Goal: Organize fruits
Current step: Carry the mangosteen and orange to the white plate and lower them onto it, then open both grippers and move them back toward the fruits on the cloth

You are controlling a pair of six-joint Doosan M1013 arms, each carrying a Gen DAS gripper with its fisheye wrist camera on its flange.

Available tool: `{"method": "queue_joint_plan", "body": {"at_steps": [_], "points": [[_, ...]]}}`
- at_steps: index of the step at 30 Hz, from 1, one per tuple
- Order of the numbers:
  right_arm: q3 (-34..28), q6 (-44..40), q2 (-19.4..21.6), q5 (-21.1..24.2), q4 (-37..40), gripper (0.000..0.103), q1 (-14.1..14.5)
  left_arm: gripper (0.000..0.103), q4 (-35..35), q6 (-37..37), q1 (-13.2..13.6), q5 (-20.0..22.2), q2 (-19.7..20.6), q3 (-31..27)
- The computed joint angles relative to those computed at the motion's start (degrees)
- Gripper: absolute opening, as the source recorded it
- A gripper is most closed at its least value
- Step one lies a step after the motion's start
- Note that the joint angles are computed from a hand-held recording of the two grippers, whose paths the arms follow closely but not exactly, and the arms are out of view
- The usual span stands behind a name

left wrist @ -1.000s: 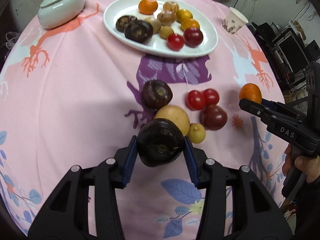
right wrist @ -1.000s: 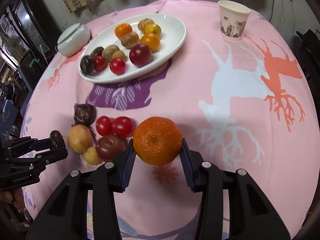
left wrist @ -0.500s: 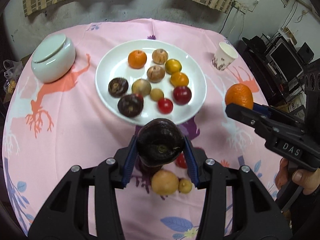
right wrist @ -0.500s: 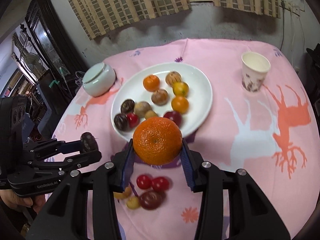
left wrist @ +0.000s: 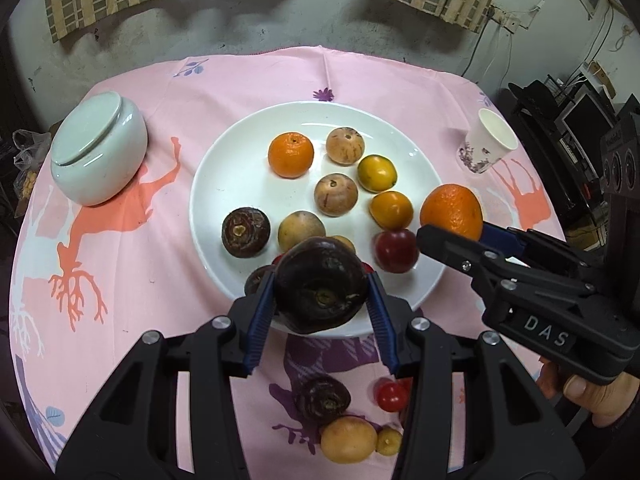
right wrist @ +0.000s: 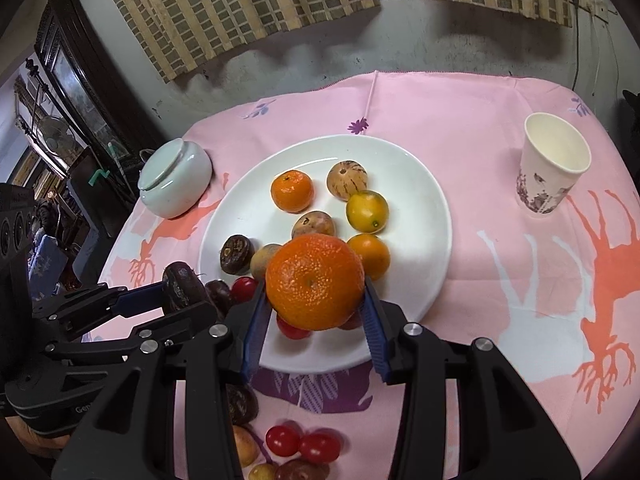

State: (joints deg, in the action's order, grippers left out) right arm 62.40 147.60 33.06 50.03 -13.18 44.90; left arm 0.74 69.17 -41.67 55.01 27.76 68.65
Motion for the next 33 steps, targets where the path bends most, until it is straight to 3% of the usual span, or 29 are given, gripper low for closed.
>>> {"method": "queue_joint_plan", "body": {"at_steps": [8, 12, 17, 24, 33], "points": [[-1.23, -0.23, 1.57, 1.13, 2.00, 0.045, -0.82, 0.046, 0.82, -1.00, 0.23, 1.49, 1.57, -1.15], [-0.05, 2.52, 1.01, -0.50, 2.19, 0.046, -1.11, 0.047, 1.36, -2.36, 0.19, 2.01, 2.03, -1.63], [1.56, 6.31, -0.15, -2.03, -1.17, 0.061, -0.84, 0.055, 2.78, -3.21, -0.22, 0.76, 1.53, -1.19], [2.74, 6.52, -1.44, -2.66, -1.24, 0.062, -0.47, 0.056, 3.36, -3.53, -0.55, 0.70, 0.59, -0.73], [6.45, 8.17, -4.05, -2.14, -0.67, 0.063, 0.98, 0.067, 4.71, -5.40, -1.36, 0.51, -1.85, 1.77]]}}
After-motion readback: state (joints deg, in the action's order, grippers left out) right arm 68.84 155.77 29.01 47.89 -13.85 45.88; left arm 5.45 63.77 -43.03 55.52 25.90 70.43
